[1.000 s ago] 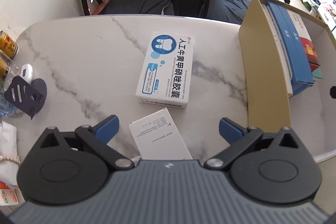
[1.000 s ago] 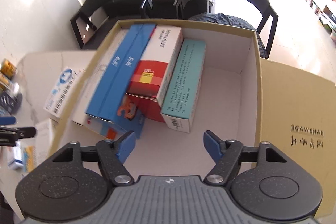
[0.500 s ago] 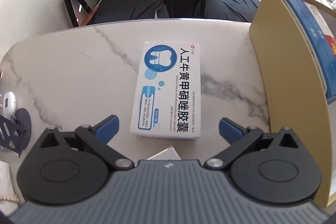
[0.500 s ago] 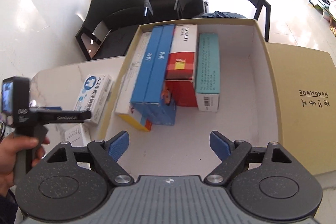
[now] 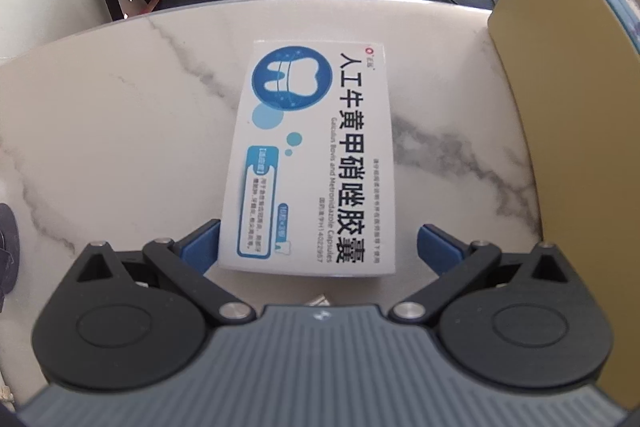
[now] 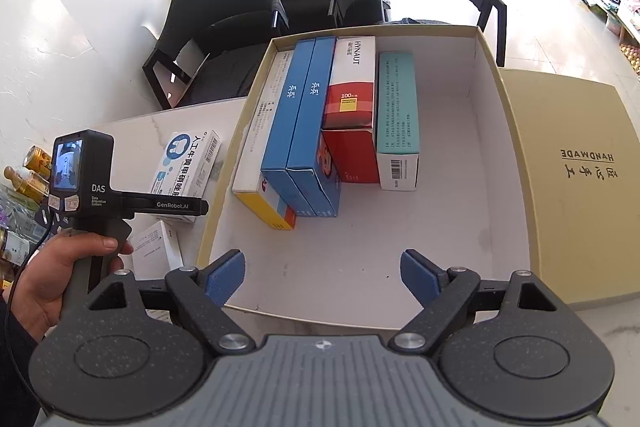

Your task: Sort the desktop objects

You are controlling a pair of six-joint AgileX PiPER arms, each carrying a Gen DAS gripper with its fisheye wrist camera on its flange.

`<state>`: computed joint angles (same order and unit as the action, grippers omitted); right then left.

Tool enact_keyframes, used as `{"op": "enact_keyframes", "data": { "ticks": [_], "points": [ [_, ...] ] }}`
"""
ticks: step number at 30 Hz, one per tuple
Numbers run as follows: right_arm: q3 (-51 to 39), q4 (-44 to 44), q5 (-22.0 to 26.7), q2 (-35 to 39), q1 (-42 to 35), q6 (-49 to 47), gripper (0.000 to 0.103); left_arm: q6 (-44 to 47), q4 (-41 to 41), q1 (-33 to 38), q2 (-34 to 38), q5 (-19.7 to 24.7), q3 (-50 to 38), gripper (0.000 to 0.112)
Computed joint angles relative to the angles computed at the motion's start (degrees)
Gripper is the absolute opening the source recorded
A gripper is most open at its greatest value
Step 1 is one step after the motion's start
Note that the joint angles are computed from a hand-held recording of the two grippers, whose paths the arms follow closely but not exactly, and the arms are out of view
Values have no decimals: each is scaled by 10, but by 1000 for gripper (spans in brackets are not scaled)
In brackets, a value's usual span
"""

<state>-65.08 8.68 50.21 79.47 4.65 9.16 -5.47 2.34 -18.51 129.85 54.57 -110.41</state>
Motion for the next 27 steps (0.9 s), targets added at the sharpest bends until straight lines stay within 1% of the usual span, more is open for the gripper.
{"op": "enact_keyframes", "data": {
  "ticks": [1, 3, 5, 7, 8, 11, 12, 15, 16, 19, 22, 27],
  "points": [
    [3, -4, 0, -4, 2, 6, 87, 1, 3, 0, 4, 1, -2, 103],
    [8, -9, 1, -11, 5, 14, 87, 9, -8, 6, -2, -17, 10, 103],
    [16, -16, -1, -20, 8, 21, 87, 13, -28, 15, -12, -39, 28, 98],
    [18, -20, -1, -24, 8, 27, 87, 18, -46, 22, -23, -56, 42, 84],
    [19, -23, -1, -27, 10, 32, 87, 16, -47, 23, -25, -58, 43, 82],
    [26, -40, -19, -41, 23, 37, 85, 28, -71, 31, -16, -42, 25, 81],
    [25, -30, -23, -42, 24, 26, 85, 31, -76, 33, -13, -36, 18, 81],
    [16, 6, -29, -37, 24, -9, 83, 47, -127, 50, -12, -22, 6, 81],
    [13, 6, -29, -33, 29, -9, 83, 50, -140, 54, -18, -25, 11, 81],
    [4, 4, -27, -22, 43, -6, 83, 54, -153, 58, -38, -37, 33, 81],
    [1, 24, -26, -15, 42, -15, 83, 69, -203, 74, -70, -44, 73, 81],
    [-6, 75, -22, -1, 32, -40, 83, 99, -262, 90, -141, -68, 158, 81]
  ]
}}
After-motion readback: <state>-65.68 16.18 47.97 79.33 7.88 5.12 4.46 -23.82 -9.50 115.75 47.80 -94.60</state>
